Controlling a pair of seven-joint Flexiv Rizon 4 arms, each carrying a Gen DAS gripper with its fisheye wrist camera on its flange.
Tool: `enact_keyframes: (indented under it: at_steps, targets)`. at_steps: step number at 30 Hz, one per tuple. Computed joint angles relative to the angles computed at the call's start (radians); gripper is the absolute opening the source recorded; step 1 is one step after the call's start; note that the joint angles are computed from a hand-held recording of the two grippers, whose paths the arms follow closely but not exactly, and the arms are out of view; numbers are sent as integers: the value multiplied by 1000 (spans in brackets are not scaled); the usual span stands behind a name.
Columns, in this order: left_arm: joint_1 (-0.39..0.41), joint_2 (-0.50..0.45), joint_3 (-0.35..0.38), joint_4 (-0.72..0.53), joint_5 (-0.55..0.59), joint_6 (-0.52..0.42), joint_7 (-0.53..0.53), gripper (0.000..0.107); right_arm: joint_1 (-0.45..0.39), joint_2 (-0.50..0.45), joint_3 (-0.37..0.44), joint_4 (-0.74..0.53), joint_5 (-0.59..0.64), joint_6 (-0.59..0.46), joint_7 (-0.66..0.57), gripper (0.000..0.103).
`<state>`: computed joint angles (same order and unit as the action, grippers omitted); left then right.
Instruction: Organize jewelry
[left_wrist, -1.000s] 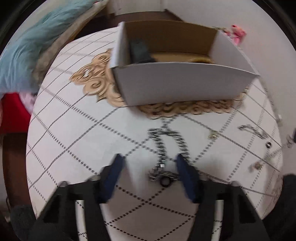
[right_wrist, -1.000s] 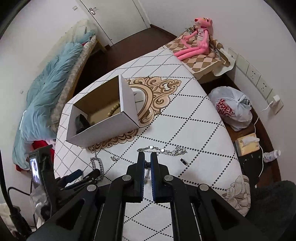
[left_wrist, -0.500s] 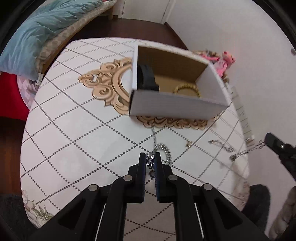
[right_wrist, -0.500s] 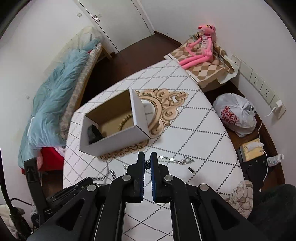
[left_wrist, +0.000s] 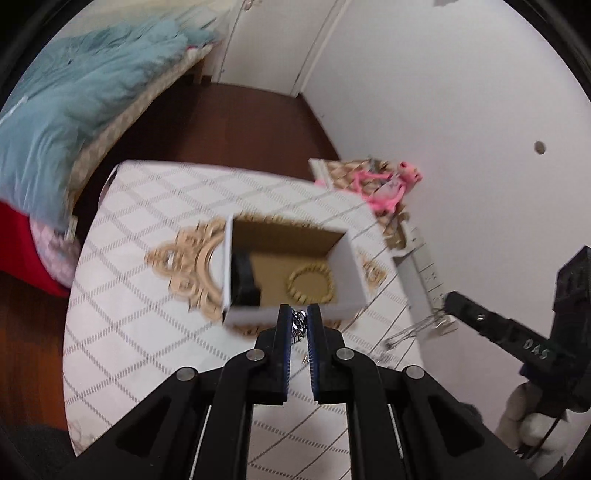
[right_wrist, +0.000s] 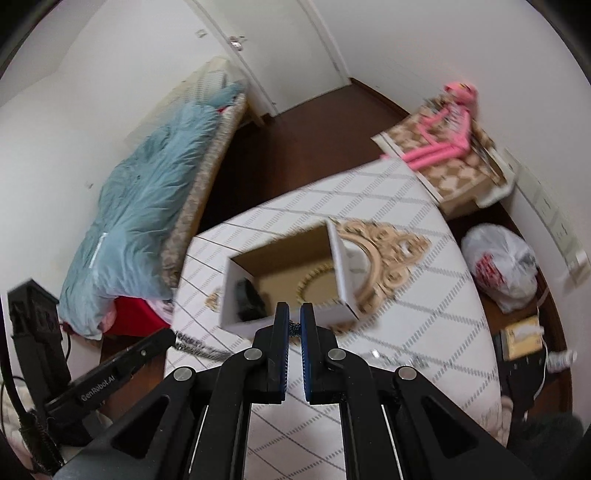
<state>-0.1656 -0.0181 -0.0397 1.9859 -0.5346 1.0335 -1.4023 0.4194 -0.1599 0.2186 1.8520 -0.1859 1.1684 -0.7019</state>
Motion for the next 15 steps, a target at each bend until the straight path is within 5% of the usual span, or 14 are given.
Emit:
enact_keyframes:
  at_steps: [15]
  targets:
    - [70, -317, -32, -379, 110, -196, -42, 6, -5, -347, -6, -513, 130, -350, -302, 6]
